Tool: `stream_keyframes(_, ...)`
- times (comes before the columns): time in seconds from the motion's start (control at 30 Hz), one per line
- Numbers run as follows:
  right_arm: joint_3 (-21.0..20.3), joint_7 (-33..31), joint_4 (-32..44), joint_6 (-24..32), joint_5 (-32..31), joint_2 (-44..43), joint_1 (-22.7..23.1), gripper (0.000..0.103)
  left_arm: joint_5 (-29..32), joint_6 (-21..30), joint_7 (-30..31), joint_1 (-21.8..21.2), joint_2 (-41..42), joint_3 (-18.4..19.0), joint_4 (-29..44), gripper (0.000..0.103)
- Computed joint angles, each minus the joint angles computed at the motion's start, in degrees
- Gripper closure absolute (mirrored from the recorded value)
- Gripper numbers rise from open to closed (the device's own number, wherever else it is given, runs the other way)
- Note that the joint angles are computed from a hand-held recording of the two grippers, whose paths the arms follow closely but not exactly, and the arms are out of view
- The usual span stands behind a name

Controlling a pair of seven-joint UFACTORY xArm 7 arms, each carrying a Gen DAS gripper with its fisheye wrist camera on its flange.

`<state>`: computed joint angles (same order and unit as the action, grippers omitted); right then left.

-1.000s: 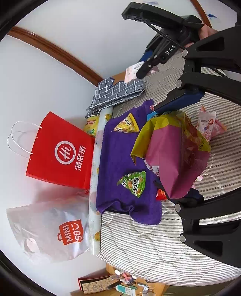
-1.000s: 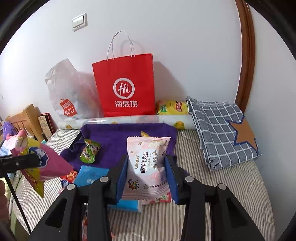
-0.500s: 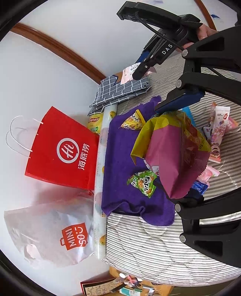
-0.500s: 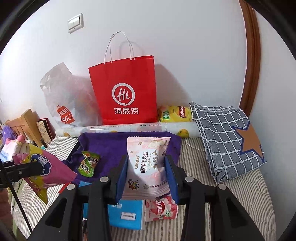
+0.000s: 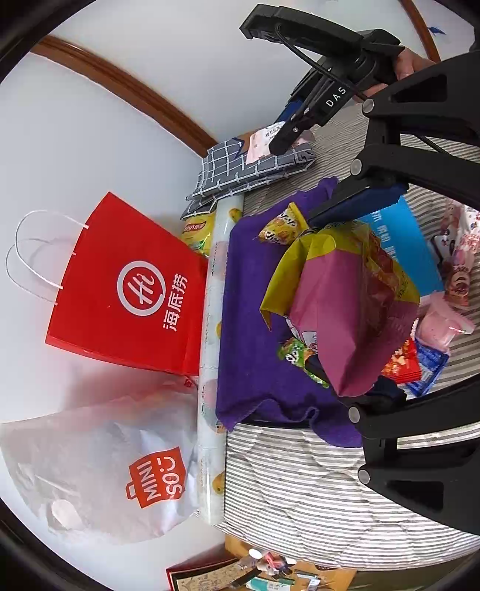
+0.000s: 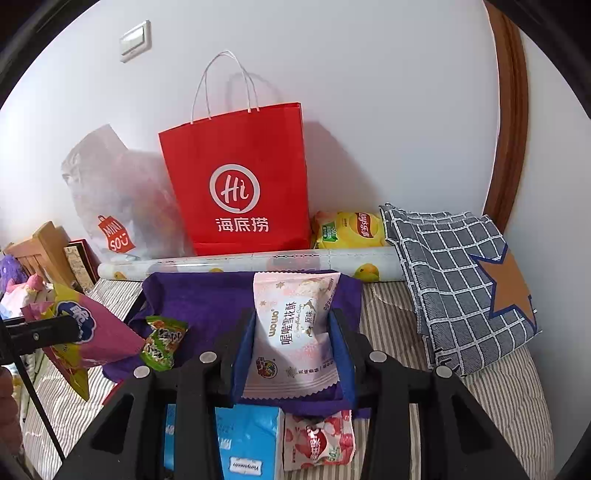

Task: Organize snacks
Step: 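Carry both held packets up and over the purple towel, then open both tools to drop the packets onto the towel and withdraw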

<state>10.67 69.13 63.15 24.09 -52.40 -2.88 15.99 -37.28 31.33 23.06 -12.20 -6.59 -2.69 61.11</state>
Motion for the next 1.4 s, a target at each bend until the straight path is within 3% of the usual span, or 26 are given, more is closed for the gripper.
stream_keyframes(1.1,-8.44,-10.5,9.08,-2.62,10.76,14.69,5.03,0.065,0.2,1.82,-0.89,6.84,15.89,-4.09,12.37,0.033)
stream_keyframes(1.4,-8.39,-18.18,10.04,-2.41,16.53,16.99,5.76,0.064,-0.73,1.65,-0.24,6.42,17.57,-5.43,14.26,0.033)
